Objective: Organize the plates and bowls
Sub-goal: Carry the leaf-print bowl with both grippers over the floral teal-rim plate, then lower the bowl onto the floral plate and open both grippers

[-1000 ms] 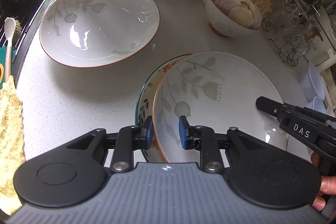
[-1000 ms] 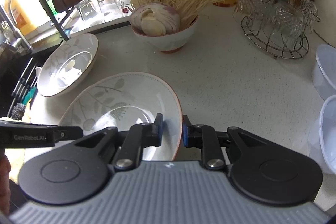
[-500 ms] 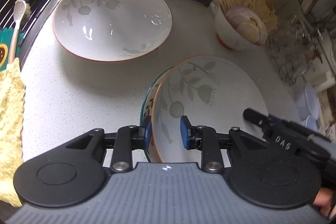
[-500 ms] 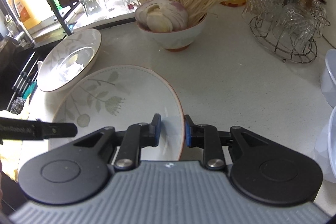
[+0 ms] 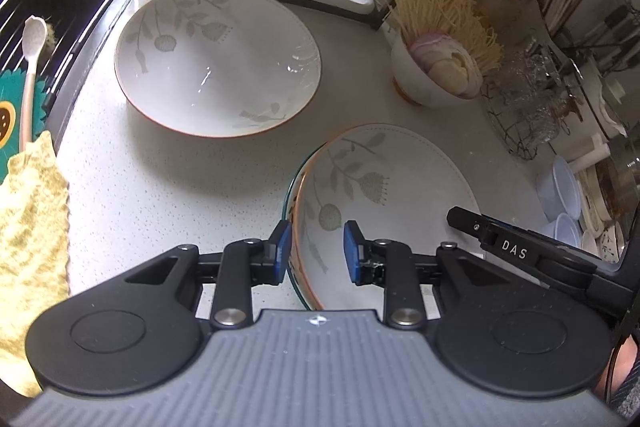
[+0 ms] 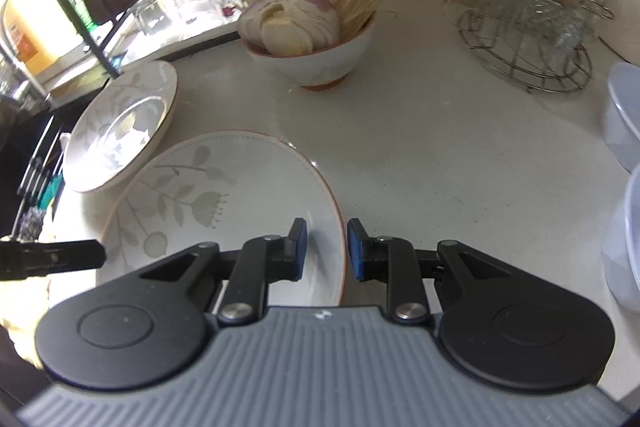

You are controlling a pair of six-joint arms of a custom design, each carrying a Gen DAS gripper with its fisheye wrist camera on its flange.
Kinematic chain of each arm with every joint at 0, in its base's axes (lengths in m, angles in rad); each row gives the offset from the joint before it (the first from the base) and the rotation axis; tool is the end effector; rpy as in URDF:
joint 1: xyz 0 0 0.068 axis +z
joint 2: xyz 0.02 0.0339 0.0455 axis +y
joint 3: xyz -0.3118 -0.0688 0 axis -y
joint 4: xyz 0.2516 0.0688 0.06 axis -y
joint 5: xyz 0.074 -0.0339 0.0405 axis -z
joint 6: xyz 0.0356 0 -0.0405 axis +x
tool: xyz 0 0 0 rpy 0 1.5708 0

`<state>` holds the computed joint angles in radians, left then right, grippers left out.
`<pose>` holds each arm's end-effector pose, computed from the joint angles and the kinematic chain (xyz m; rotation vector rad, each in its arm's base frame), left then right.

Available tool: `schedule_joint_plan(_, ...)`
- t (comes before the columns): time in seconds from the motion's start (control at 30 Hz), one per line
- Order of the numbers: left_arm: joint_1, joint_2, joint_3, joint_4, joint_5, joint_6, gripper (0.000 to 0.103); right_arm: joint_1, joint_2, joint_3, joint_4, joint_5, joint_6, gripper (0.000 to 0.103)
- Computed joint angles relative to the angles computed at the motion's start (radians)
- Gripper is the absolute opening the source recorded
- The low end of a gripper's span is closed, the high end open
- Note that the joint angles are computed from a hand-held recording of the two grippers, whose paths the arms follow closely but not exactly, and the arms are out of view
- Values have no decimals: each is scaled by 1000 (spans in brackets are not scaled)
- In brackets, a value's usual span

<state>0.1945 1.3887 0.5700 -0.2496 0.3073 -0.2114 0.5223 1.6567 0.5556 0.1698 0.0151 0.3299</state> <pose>0.2289 0.0341 0.1828 -0.4250 2.5810 -0.4104 0.2425 0.1390 0.1390 -0.2370 2.5224 0.3293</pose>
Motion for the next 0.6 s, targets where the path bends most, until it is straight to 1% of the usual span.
schedule_joint_plan(0.13,19,-43,16,-42,7,71,31,20,-80,-22,-25,40,61,26)
schedule_joint_plan(0.3,51,-115,44,-110,23,160,31,76,-214,-29,-106,98,119,26)
schedule_joint_plan(0.43,76,-181,70,-168,26,232,31,146,-335,-31,-167,151,174,26)
schedule_joint_plan(0.6,109,-255,102,-250,58,294,31,255,-451,-14,-259,249,233,26)
